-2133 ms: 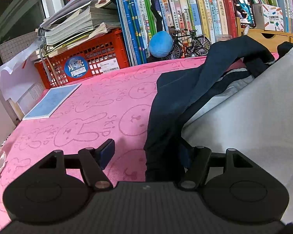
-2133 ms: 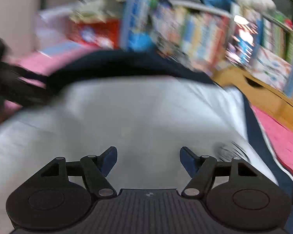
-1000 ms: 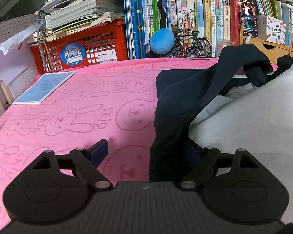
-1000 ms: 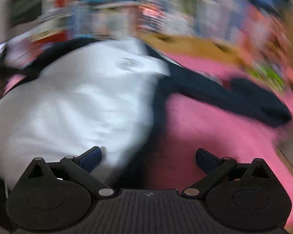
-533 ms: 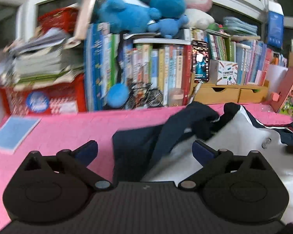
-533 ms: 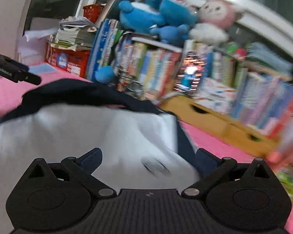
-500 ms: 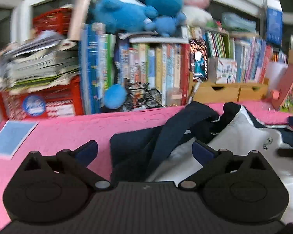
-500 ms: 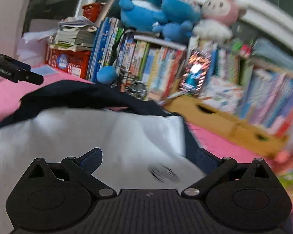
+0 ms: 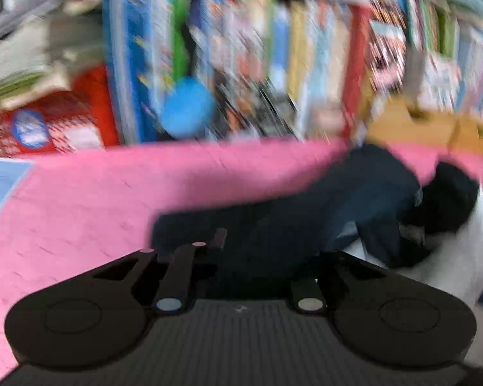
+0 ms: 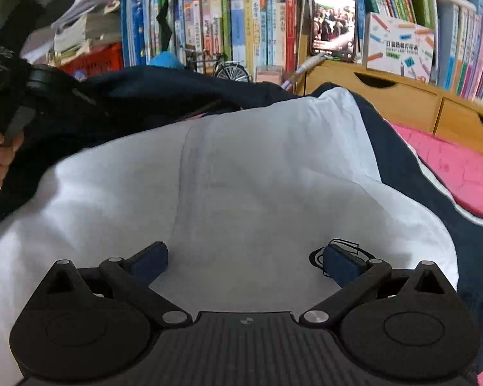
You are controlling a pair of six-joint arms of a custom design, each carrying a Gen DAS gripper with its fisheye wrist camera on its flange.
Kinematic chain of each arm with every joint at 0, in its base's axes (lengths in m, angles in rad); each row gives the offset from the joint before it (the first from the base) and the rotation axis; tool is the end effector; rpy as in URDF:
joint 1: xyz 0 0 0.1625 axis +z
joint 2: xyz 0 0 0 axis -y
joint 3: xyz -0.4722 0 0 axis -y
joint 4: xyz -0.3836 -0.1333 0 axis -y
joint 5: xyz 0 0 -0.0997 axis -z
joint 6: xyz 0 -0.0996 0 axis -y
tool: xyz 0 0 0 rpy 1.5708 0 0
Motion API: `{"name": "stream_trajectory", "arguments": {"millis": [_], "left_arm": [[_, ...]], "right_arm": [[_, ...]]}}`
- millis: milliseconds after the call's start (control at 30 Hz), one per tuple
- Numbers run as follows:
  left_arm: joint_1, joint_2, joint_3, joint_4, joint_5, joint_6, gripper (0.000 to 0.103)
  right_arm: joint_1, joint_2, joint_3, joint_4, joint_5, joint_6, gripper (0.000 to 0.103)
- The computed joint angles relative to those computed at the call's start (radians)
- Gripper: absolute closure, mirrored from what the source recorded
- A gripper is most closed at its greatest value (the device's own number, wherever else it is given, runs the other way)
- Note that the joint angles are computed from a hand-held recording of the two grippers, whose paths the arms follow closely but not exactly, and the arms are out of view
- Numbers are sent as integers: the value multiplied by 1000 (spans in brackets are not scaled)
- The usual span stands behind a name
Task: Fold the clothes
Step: 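Release the jacket with both grippers and smooth it flat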
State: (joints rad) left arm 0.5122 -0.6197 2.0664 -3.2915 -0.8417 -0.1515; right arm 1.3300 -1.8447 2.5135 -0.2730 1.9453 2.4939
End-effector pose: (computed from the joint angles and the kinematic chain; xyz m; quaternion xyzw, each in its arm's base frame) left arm -0.3798 -0.4426 0.0116 0.3618 0.8533 -0.3058 0.2179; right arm 0.0415 -0.2371 0.2515 0.0642 -0.8218 0.4251 0.3740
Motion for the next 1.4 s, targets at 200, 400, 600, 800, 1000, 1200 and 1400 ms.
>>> {"name": "stream_trajectory", "arguments": {"millis": [200,400,600,800,1000,1200,1400], "left_arm": [[9,-100,17,-137,138,80,91],[84,-214,85,-1,242,-21,89],[163,-209,132,107,231,-155,83],[145,-120,124,121,375,-96,65],[123,-259,194,125,153,-170,56],[-24,-391,409,-83,-16,-43,11],[-182,-447,556,-179,-114,-122,8]], "right_arm": [[-4,10,6,-17,-4,2,0],[-14,5,-2,-3,-16,-3,0],[-8,-9,-3,14,-10,-1,0],[-5,-11,-11,26,-6,1,0],[-7,-12,-18,37,-9,1,0],[-8,-15,-23,49,-11,2,0],[-7,-15,-22,47,-12,1,0]]}}
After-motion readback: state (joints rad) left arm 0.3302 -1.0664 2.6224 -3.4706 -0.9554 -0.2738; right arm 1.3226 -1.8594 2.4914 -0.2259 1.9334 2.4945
